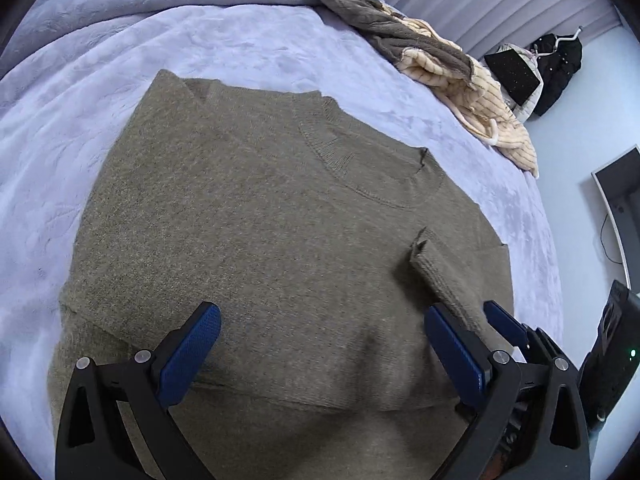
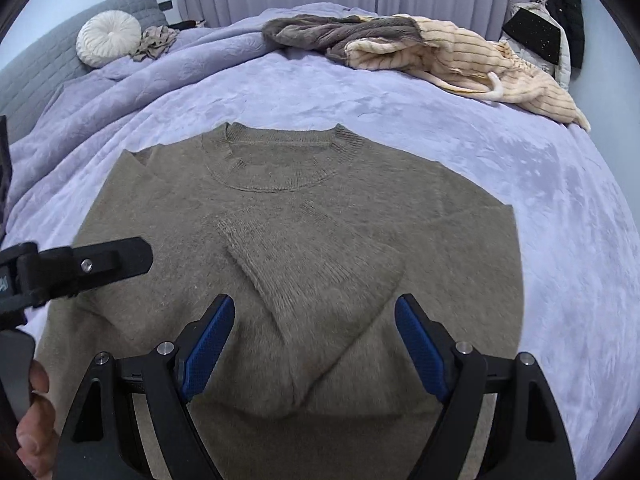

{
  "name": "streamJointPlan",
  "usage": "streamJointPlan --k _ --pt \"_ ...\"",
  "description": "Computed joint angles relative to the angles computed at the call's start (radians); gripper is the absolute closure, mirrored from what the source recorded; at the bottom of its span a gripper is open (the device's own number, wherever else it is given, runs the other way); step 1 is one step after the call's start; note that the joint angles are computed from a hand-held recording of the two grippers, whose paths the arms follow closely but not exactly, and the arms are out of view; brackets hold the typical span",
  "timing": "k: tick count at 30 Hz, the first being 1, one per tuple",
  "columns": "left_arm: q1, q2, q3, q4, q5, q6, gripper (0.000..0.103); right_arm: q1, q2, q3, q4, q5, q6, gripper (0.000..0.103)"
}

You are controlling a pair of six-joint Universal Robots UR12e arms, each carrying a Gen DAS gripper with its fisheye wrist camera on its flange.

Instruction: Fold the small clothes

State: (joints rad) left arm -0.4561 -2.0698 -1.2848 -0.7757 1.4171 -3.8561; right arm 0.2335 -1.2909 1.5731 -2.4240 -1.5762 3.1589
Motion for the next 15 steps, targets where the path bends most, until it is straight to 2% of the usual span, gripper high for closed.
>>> streamJointPlan --k 1,2,4,9,12,13,14,15 --pt "-0.001 -0.004 0.003 -0.009 0.002 0.012 0.001 -0.004 0.007 -0.009 0.031 0.000 0.003 0.072" --pt "-0.002 -0.004 0.001 -0.013 0.007 0.025 0.001 -0.010 0.009 -0.011 0.051 -0.002 0.015 0.086" --pt "-0.008 -0.005 0.001 -0.015 0.023 0.057 0.001 -0.037 -0.015 0.025 0.019 0.043 0.055 0.087" --pt "-0.030 -0.019 0.036 -0.066 0.074 0.118 0.001 -0.086 -0.072 0.094 -0.004 0.114 0.087 0.086" --pt "-0.044 -0.030 0.062 -0.090 0.084 0.150 0.001 -0.109 -0.084 0.118 -0.018 0.161 0.110 0.068" --pt "-0.049 -0.034 0.071 -0.099 0.091 0.161 0.001 -0.111 -0.085 0.121 -0.026 0.163 0.117 0.058" --pt "-0.054 -0.038 0.079 -0.106 0.097 0.174 0.001 -0.117 -0.086 0.124 -0.032 0.181 0.130 0.042" --pt "-0.058 -0.041 0.086 -0.114 0.103 0.186 0.001 -0.128 -0.089 0.130 -0.042 0.219 0.149 0.035"
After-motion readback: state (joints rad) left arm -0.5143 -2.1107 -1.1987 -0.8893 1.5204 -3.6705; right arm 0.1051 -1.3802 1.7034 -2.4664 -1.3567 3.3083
